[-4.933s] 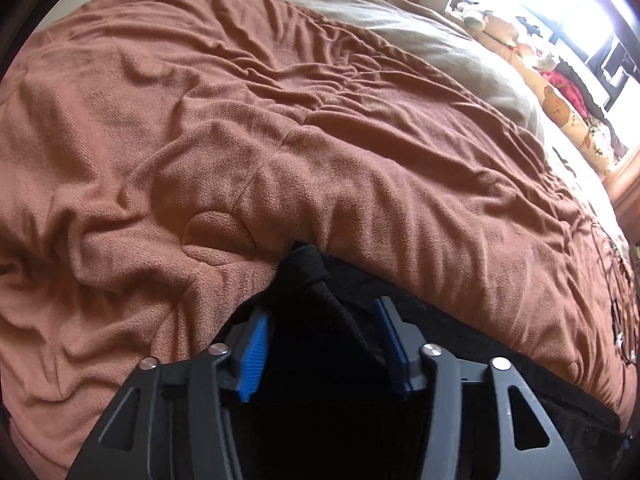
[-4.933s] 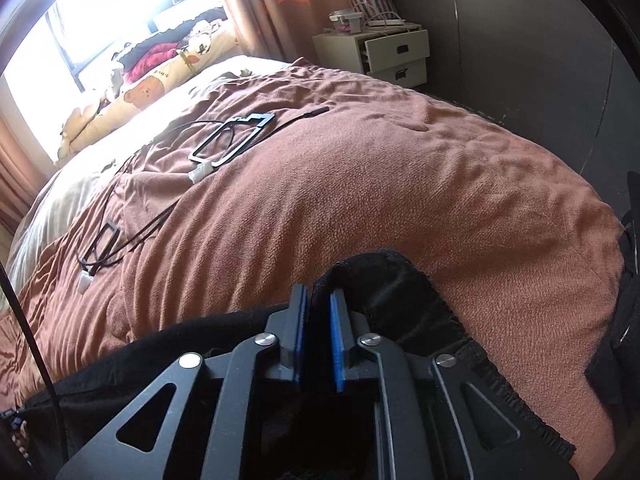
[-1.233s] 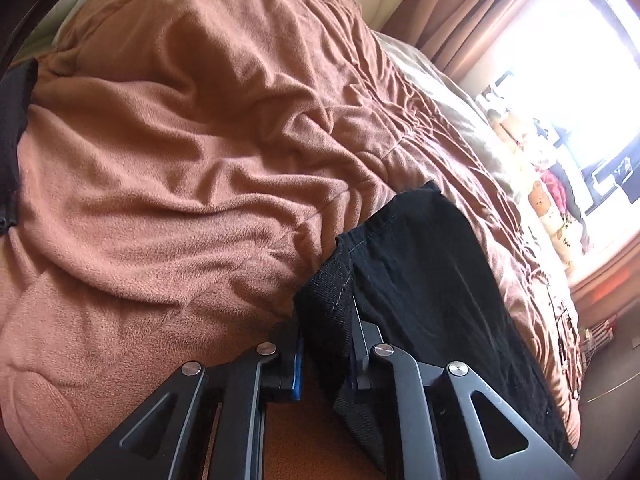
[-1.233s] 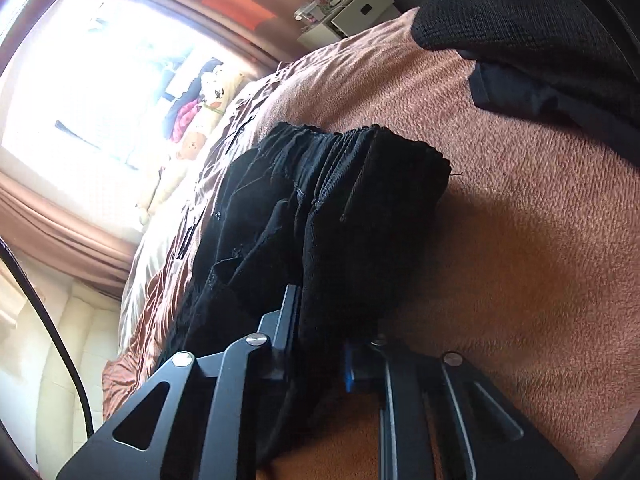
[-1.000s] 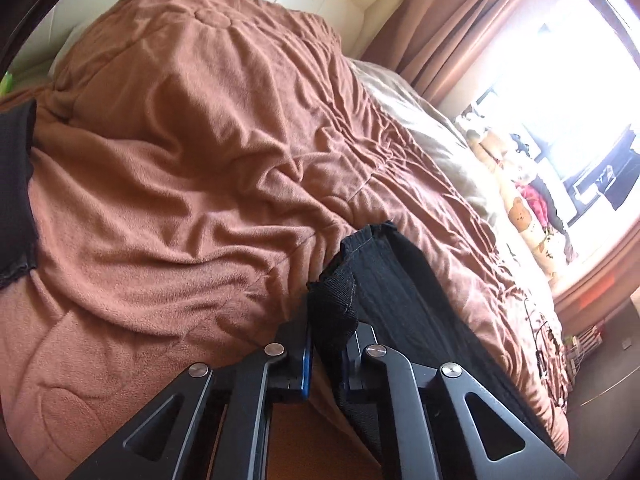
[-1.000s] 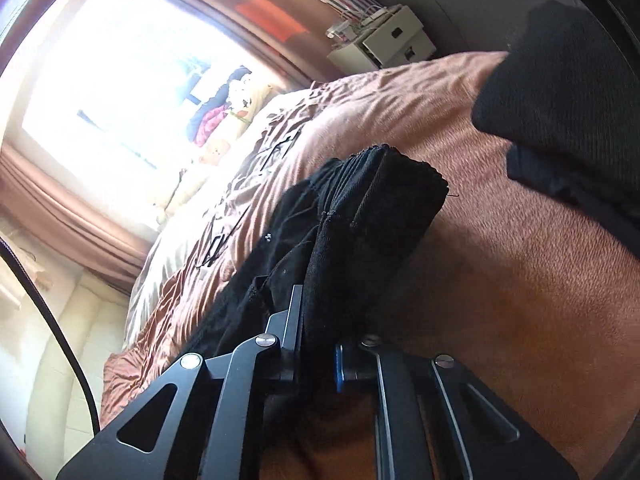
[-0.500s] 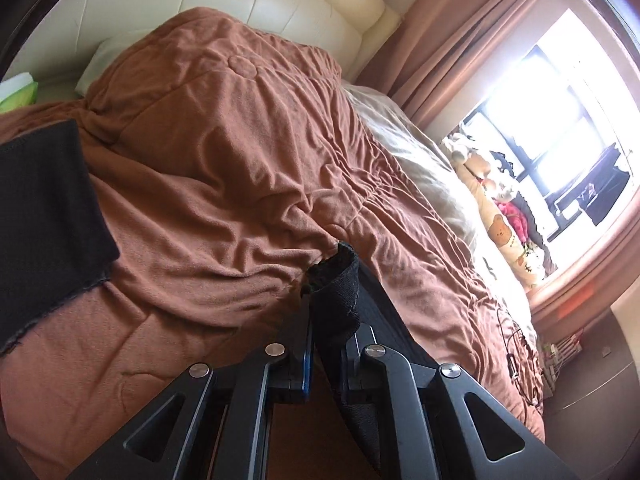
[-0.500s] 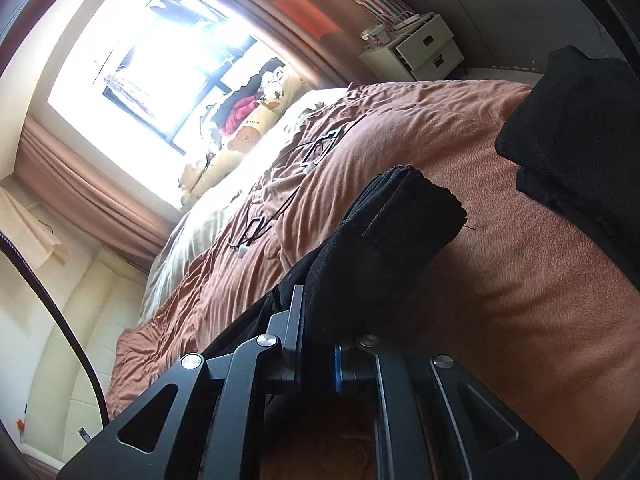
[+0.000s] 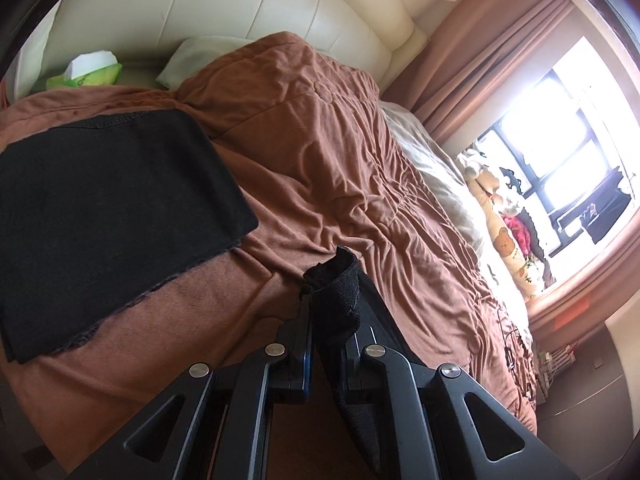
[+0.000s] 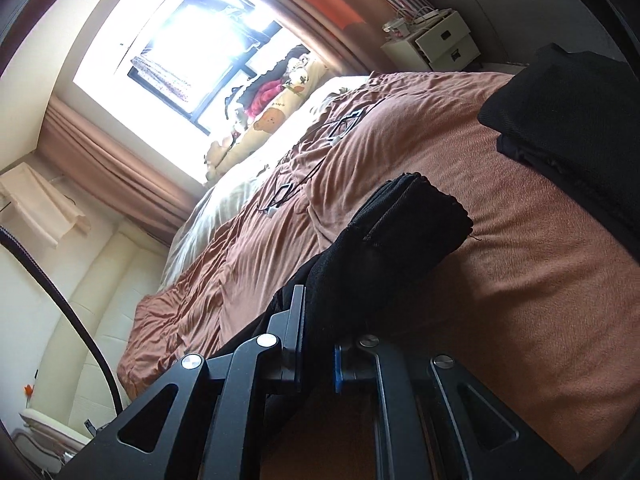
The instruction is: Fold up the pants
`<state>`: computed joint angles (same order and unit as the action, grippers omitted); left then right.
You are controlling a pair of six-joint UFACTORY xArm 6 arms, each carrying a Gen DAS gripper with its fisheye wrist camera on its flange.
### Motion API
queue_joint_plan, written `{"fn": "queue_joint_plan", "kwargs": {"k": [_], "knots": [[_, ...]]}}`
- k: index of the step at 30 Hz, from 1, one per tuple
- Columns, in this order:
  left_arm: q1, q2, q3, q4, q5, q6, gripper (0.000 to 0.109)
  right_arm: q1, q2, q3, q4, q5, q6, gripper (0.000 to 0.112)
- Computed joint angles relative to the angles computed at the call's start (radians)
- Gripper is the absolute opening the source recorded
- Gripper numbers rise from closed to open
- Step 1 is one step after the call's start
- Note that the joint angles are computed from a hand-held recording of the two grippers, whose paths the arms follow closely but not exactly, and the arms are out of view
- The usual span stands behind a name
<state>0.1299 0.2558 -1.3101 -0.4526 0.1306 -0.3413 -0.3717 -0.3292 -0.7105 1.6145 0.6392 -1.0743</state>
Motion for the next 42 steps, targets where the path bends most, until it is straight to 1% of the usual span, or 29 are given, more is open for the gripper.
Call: {"fn": "queue_joint_plan", "kwargs": {"k": [2,4,9,13,17,20,23,24,25,27,28,30,31,32,33,34,35,36,37,39,41,42], "knots": [[-0.001,-0.038,0.046,-0.05,-0.012,0.037,0.01,-0.027,-0.019,0.017,-0.011,0.03,-0.004,0.007],[0.001,-0.072,0.088,-0.072,-0.021,0.057,0.01,-0.052,-0.046,0.045,-0.015,0.055,-0.003,0.007],[0.003,-0.139,0.17,-0.202,-0.021,0.161,0.01,-0.075,-0.085,0.101,-0.025,0.055,-0.004,0.007],[0.015,-0.17,0.236,-0.173,-0.009,0.131,0.01,-0.102,-0.101,0.135,-0.042,0.079,-0.004,0.007],[0.025,-0.172,0.288,-0.181,0.019,0.115,0.01,-0.114,-0.079,0.15,-0.063,0.082,0.019,0.007],[0.022,-0.173,0.325,-0.198,0.011,0.129,0.01,-0.117,-0.045,0.145,-0.07,0.076,0.025,0.007],[0.012,-0.172,0.35,-0.298,-0.007,0.2,0.011,-0.115,-0.018,0.135,-0.07,0.069,0.021,0.007],[0.015,-0.167,0.351,-0.31,0.002,0.204,0.011,-0.115,-0.006,0.129,-0.066,0.066,0.022,0.007],[0.021,-0.162,0.351,-0.28,0.02,0.175,0.012,-0.113,0.0,0.127,-0.07,0.061,0.033,0.007],[0.036,-0.159,0.356,-0.176,0.055,0.076,0.018,-0.099,0.013,0.125,-0.071,0.034,0.038,0.007],[0.041,-0.167,0.371,-0.142,0.057,0.034,0.021,-0.091,0.021,0.12,-0.075,0.017,0.044,0.007],[0.049,-0.184,0.402,-0.068,0.056,-0.047,0.035,-0.083,0.034,0.119,-0.083,0.0,0.065,0.007],[0.054,-0.194,0.417,-0.014,0.055,-0.094,0.037,-0.075,0.021,0.129,-0.09,-0.019,0.08,0.007],[0.06,-0.204,0.431,0.028,0.056,-0.127,0.038,-0.061,0.012,0.136,-0.098,-0.057,0.093,0.007],[0.062,-0.213,0.441,0.028,0.056,-0.122,0.038,-0.051,0.002,0.14,-0.107,-0.087,0.104,0.006],[0.063,-0.219,0.449,-0.009,0.054,-0.084,0.038,-0.059,0.001,0.141,-0.104,-0.078,0.111,0.005],[0.065,-0.224,0.456,-0.03,0.053,-0.061,0.038,-0.074,0.0,0.142,-0.105,-0.049,0.127,0.005],[0.068,-0.233,0.463,-0.025,0.054,-0.061,0.038,-0.072,-0.005,0.146,-0.118,-0.051,0.144,0.005],[0.073,-0.243,0.469,-0.003,0.054,-0.073,0.038,-0.057,-0.01,0.147,-0.141,-0.073,0.164,0.005],[0.081,-0.26,0.477,0.061,0.048,-0.117,0.038,-0.033,-0.019,0.147,-0.171,-0.105,0.198,0.005],[0.082,-0.268,0.467,0.06,0.051,-0.105,0.038,-0.038,-0.027,0.151,-0.207,-0.091,0.257,0.005],[0.081,-0.271,0.459,0.042,0.057,-0.085,0.038,-0.045,-0.031,0.152,-0.244,-0.083,0.312,0.008]]}}
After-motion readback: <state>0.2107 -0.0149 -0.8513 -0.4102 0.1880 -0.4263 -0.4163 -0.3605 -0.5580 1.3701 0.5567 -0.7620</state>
